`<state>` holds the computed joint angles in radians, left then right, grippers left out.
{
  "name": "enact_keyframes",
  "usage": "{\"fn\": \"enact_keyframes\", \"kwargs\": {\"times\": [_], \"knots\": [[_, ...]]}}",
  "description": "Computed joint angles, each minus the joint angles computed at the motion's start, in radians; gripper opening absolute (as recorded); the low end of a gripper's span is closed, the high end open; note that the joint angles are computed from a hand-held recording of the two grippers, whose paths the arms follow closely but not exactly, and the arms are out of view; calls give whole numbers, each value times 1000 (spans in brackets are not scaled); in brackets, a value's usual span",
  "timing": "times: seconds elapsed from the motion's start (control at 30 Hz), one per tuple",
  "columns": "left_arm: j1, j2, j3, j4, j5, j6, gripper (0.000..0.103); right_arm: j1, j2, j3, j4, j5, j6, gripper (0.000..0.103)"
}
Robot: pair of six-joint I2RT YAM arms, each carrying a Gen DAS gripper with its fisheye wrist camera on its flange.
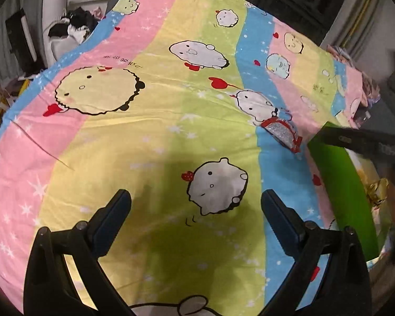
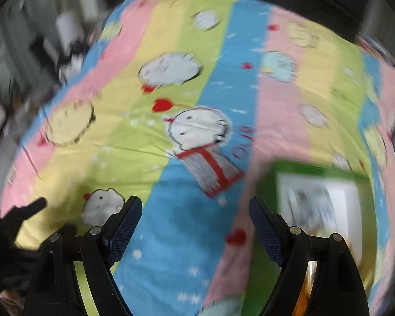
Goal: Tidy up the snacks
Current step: 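Move the right gripper to the red-and-white packet and grasp it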
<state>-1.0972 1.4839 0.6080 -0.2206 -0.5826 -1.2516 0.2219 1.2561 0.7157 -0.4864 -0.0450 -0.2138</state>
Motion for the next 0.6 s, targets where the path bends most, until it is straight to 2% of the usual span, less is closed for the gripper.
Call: {"fn": "enact_keyframes", "kwargs": {"times": [0.03,0.23,0.4,0.5,0.6], "knots": [[1,-6,-5,1,0,0,99,46,108,68,1,38,4,83],[10,-9,0,-13,8,7,99,131,500,348,-60,155,-21,82],[20,-25,-20,19,29,17,99,111,665,448,-97,216,-32,80],[23,-31,-24,21,35,14,99,62,670,457,-107,132,-31,78],[25,-34,-26,25,42,12,99,7,661,450,-129,22,-9,62]]}}
